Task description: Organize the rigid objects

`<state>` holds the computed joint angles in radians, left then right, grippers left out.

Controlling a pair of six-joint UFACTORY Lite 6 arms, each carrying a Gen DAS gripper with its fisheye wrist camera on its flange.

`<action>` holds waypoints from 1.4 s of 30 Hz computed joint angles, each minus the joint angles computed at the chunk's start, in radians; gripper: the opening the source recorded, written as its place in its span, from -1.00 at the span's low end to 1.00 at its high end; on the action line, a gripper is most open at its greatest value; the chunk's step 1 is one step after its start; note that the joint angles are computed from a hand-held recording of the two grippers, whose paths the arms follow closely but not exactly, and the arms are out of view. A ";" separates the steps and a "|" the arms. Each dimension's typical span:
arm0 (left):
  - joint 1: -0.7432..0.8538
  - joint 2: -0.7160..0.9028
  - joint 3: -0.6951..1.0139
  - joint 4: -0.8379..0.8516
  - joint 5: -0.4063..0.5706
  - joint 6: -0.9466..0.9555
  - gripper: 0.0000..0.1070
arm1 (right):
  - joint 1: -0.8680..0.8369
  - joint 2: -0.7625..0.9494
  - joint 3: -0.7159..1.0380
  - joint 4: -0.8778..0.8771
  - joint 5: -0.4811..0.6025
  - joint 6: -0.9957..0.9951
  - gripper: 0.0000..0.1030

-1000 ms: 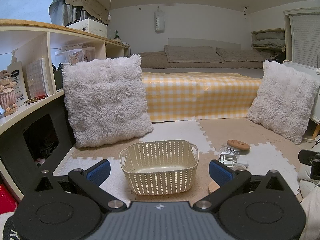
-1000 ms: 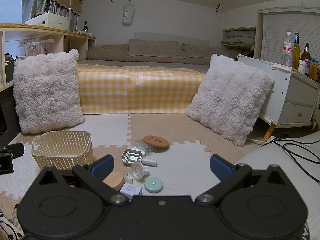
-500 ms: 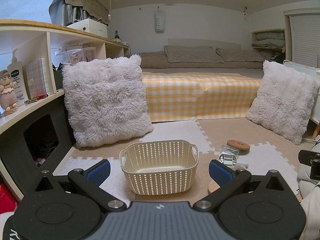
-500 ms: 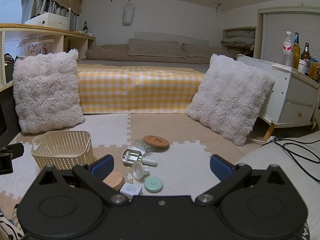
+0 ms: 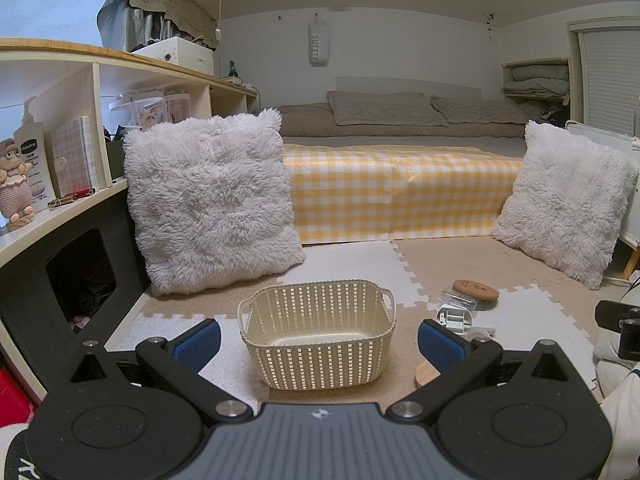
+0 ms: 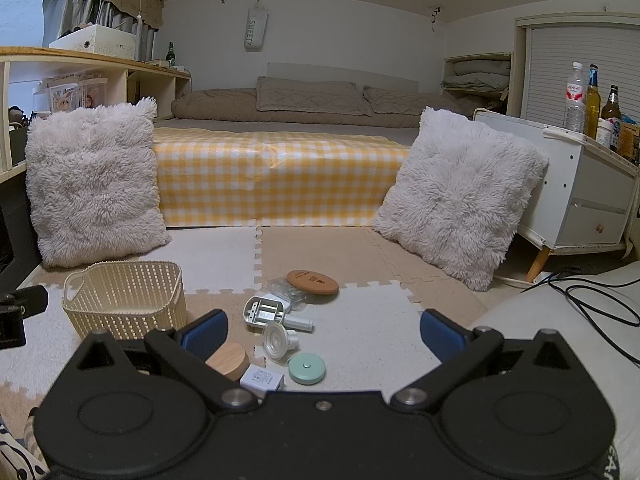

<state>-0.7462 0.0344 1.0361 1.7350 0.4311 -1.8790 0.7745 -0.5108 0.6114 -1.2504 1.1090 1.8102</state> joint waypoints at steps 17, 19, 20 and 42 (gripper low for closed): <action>0.011 -0.021 -0.041 0.049 -0.005 -0.050 0.93 | 0.000 -0.002 -0.002 0.001 0.000 0.000 1.00; 0.008 -0.004 -0.036 0.072 -0.006 -0.078 0.93 | -0.001 -0.002 -0.002 0.001 -0.001 0.000 1.00; -0.008 -0.013 -0.040 0.044 0.006 -0.057 0.93 | -0.001 -0.002 -0.002 0.001 -0.001 0.000 1.00; 0.139 0.267 0.439 -0.190 -0.068 0.217 0.93 | -0.420 0.071 0.150 -0.140 -0.388 -0.088 1.00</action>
